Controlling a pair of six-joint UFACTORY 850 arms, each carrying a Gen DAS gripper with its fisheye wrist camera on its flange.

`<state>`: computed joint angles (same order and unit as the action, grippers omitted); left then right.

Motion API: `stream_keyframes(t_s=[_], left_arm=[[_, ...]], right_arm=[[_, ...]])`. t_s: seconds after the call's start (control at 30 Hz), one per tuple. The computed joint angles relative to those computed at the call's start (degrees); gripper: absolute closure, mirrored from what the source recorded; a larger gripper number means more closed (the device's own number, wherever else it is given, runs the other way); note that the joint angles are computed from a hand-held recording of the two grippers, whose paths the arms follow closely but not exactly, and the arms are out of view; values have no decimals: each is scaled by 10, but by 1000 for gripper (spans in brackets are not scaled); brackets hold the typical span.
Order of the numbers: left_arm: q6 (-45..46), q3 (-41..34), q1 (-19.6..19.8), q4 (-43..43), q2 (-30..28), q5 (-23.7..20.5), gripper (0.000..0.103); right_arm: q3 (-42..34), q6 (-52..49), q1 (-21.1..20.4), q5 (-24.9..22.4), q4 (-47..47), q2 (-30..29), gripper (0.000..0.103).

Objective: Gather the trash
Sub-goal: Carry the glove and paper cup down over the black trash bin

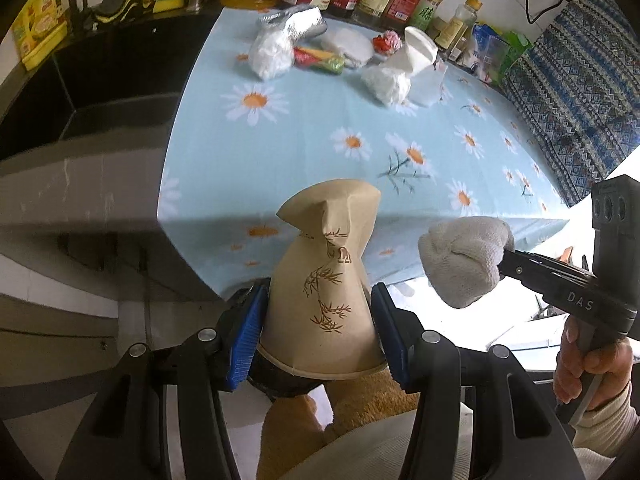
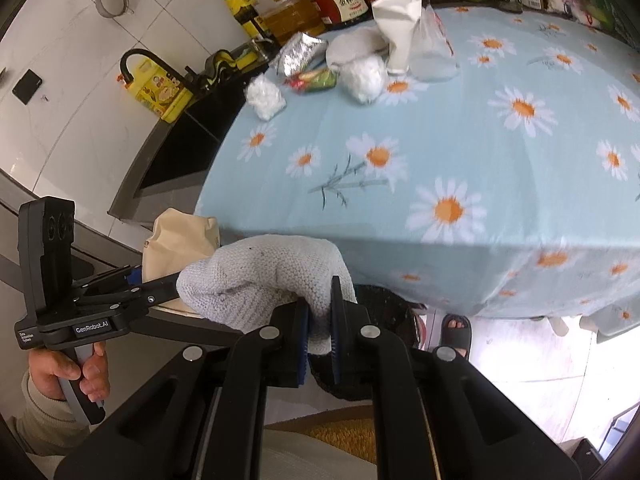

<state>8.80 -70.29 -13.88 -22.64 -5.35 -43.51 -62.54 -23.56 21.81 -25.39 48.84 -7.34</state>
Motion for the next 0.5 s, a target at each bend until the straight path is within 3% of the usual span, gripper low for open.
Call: stream_keyframes(t_s=[0.5], left_arm=[[23,79,8,-31,-5,-29,50]], right_arm=[[27,70,30,-3,-25,-52,92]])
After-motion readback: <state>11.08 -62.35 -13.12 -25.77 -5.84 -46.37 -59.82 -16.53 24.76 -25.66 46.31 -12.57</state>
